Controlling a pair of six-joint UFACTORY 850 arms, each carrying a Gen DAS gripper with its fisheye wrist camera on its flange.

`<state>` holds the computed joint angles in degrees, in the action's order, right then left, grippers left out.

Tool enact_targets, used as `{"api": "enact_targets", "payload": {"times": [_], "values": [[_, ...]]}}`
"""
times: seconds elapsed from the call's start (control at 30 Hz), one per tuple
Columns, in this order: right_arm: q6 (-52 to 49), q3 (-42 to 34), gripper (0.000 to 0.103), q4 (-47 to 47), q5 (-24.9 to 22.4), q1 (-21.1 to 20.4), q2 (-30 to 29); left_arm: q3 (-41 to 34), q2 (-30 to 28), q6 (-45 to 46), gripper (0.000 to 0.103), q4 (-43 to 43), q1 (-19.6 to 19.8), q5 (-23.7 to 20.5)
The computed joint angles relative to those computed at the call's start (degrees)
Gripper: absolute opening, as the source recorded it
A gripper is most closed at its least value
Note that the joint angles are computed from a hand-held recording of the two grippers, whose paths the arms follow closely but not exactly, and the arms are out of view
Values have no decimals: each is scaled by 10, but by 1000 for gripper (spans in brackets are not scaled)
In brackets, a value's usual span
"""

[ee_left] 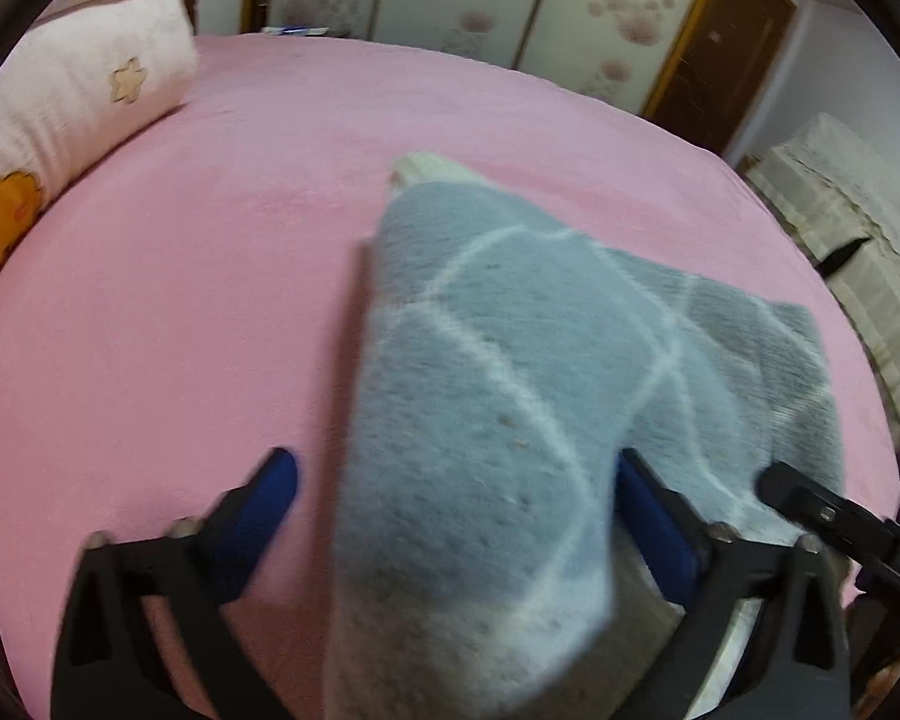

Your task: Fold small clothes

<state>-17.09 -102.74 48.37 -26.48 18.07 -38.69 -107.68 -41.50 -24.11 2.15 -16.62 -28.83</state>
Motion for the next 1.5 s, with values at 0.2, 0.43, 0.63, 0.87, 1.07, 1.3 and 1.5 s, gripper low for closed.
{"api": "enact_targets", "payload": {"times": [0.2,0.43,0.63,0.87,1.07,1.3,1.5], "values": [[33,5,64,-83,-9,1,23,8,18,-140,103,162,-27,-46],[118,88,64,-254,5,5,126,8,52,-252,103,341,-99,-163],[140,181,64,-319,-13,-1,243,54,122,-284,103,336,-158,-183],[162,275,64,-383,-38,-1,384,95,204,-348,103,337,-254,-212],[155,338,64,-382,-71,-13,497,69,224,-399,103,340,-336,-261],[130,408,65,-370,-100,-47,612,37,212,-468,103,402,-440,-323],[90,451,65,-343,-124,-94,687,28,202,-510,103,448,-503,-361]]}}
